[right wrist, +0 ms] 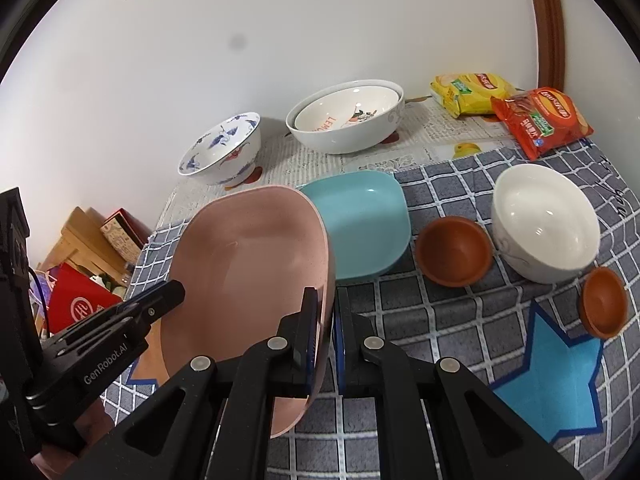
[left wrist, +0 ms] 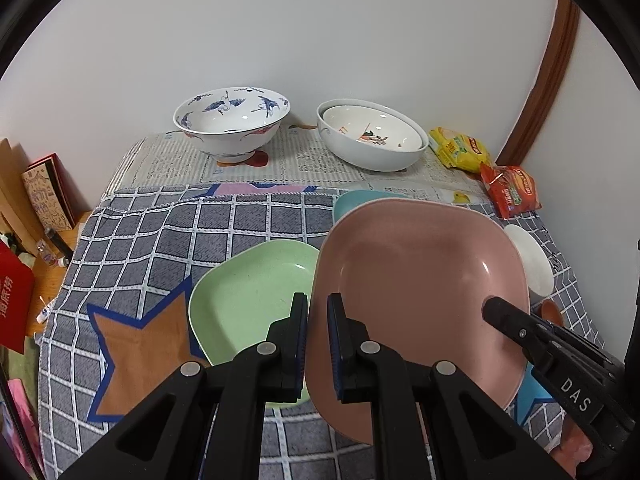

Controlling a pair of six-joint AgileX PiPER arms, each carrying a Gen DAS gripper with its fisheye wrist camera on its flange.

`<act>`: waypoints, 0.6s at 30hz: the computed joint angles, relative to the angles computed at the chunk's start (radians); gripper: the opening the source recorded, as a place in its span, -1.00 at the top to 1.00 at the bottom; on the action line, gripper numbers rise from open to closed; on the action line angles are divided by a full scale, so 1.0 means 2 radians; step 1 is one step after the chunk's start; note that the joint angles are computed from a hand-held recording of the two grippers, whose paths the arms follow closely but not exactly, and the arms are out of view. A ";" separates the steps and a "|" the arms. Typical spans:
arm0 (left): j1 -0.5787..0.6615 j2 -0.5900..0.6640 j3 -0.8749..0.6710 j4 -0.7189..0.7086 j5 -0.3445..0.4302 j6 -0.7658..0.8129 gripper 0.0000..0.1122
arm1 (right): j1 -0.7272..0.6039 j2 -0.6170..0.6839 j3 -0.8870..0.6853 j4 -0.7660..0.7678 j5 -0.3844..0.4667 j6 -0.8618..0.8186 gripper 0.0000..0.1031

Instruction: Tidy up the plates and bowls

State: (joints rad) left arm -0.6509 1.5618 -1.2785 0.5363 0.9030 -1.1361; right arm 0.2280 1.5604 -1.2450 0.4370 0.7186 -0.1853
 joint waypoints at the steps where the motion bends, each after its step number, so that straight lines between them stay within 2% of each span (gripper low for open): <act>1: -0.006 -0.001 -0.001 0.003 0.004 -0.005 0.82 | -0.003 -0.003 0.002 0.004 0.002 -0.005 0.85; 11: -0.033 -0.002 -0.018 0.023 0.033 -0.028 0.82 | -0.028 -0.014 0.002 0.029 0.021 -0.039 0.87; 18: -0.026 0.002 -0.020 0.016 0.026 -0.026 0.82 | -0.032 -0.008 -0.009 0.031 0.027 -0.042 0.87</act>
